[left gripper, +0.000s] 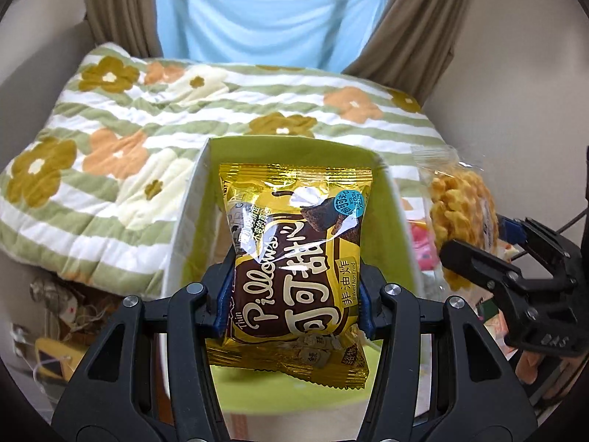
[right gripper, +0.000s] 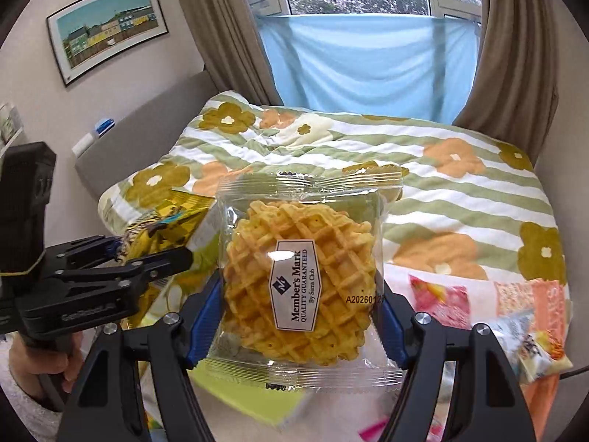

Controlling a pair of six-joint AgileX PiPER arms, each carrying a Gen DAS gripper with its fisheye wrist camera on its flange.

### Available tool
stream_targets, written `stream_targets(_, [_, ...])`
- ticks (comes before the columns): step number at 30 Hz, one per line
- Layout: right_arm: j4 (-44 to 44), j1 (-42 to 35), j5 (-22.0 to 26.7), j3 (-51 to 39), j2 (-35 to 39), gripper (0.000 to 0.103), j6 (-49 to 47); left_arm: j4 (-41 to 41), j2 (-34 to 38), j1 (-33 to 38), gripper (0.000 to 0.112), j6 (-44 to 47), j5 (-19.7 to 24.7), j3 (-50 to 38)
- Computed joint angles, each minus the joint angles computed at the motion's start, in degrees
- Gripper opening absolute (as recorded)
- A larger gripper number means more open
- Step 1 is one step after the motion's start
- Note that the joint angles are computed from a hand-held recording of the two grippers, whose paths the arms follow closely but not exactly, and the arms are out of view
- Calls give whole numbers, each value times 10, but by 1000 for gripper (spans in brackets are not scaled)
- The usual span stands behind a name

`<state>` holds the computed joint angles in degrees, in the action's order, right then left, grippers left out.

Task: Organize snacks
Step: 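Carry both packs over the box and release them inside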

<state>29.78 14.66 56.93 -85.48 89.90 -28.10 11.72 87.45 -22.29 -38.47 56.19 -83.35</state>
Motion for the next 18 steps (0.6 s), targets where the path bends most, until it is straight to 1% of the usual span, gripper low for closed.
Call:
stream_targets(3, [-38, 34, -15, -28, 32, 69, 64, -81, 41, 75, 48, 112, -19, -18])
stream_targets(5, [-62, 52, -14, -60, 58, 69, 107, -114, 73, 105, 48, 163, -23, -35])
stream_targets(9, [-81, 68, -15, -92, 95, 69, 156, -163, 131, 138, 48, 231, -26, -70])
stream_targets(11, [-91, 70, -8, -107, 110, 69, 170, -178, 157, 145, 49, 245, -20, -89])
stream_targets(12, [-95, 70, -3, -118, 119, 69, 176, -181, 168, 145, 51, 244, -17, -97])
stream_targets(13, [-96, 68, 1, -129, 127, 69, 179, -178, 183, 145, 54, 242, -13, -109])
stream_targets(14, [-98, 68, 8, -144, 138, 69, 183, -164, 196, 143, 72, 233, -10, -120])
stream_targets(15, [-98, 65, 12, -156, 148, 69, 183, -152, 201, 140, 94, 225, -10, -123])
stream_targets(16, [-98, 63, 18, -169, 158, 69, 183, -136, 205, 137, 101, 214, -17, -124])
stream_targets(18, [-91, 57, 31, -193, 178, 69, 174, -132, 200, 135, 103, 206, -30, -116])
